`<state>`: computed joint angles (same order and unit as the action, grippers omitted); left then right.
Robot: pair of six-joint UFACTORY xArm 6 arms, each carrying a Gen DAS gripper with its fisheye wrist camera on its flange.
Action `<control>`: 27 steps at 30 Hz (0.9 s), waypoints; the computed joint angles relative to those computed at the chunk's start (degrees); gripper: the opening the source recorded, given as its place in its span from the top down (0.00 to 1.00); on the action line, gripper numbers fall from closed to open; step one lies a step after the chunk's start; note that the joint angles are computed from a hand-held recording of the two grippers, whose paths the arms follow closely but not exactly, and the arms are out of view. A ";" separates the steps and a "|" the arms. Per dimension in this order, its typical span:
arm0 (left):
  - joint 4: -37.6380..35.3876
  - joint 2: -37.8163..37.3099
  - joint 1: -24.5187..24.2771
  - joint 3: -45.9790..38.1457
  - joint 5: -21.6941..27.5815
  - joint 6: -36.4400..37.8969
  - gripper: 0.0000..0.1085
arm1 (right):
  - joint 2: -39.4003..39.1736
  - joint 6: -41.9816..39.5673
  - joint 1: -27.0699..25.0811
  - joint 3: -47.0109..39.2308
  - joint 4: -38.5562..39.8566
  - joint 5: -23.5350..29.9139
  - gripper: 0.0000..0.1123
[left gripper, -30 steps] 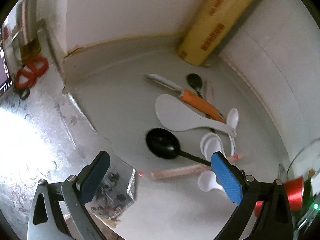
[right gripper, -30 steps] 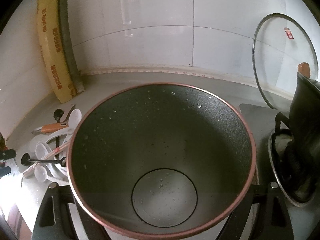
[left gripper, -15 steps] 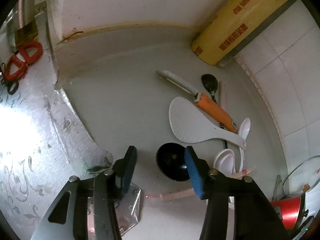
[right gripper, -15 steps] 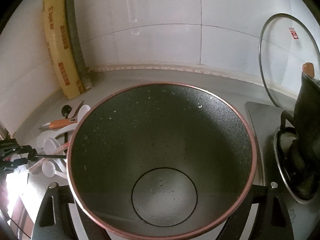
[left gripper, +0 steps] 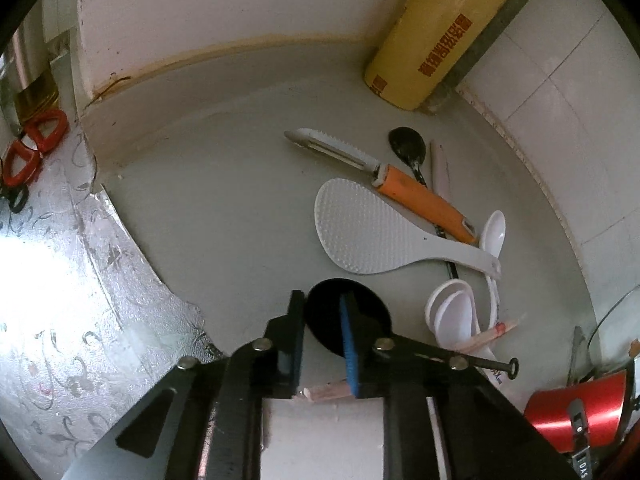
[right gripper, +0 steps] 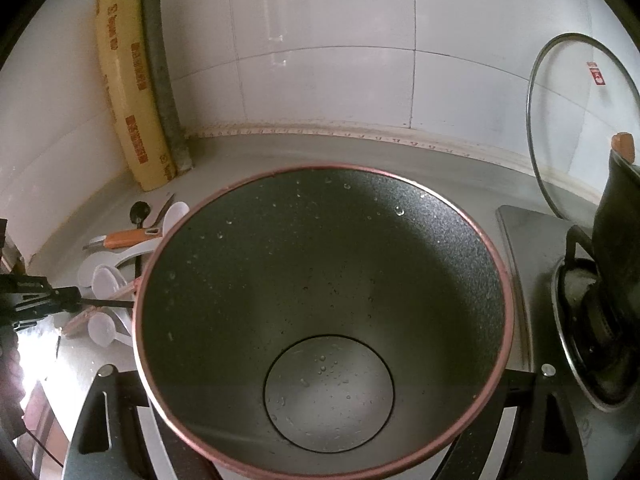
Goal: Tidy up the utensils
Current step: 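Grasp the black ladle by its round head with the left tool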
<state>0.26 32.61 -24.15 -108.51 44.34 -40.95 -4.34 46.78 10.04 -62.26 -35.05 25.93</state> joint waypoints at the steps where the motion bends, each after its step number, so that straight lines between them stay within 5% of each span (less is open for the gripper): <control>1: 0.18 -0.12 0.01 0.26 -0.10 -0.17 0.91 | 0.21 -0.06 0.05 -0.23 0.03 0.07 0.20; 17: 0.51 -3.51 -0.04 5.85 -3.30 -0.91 0.94 | 0.25 -0.76 0.13 -0.25 0.60 0.17 0.20; 27: 7.67 -6.73 -0.66 8.50 -5.66 -3.98 0.94 | 0.34 -1.35 0.13 -0.14 1.13 -0.40 0.20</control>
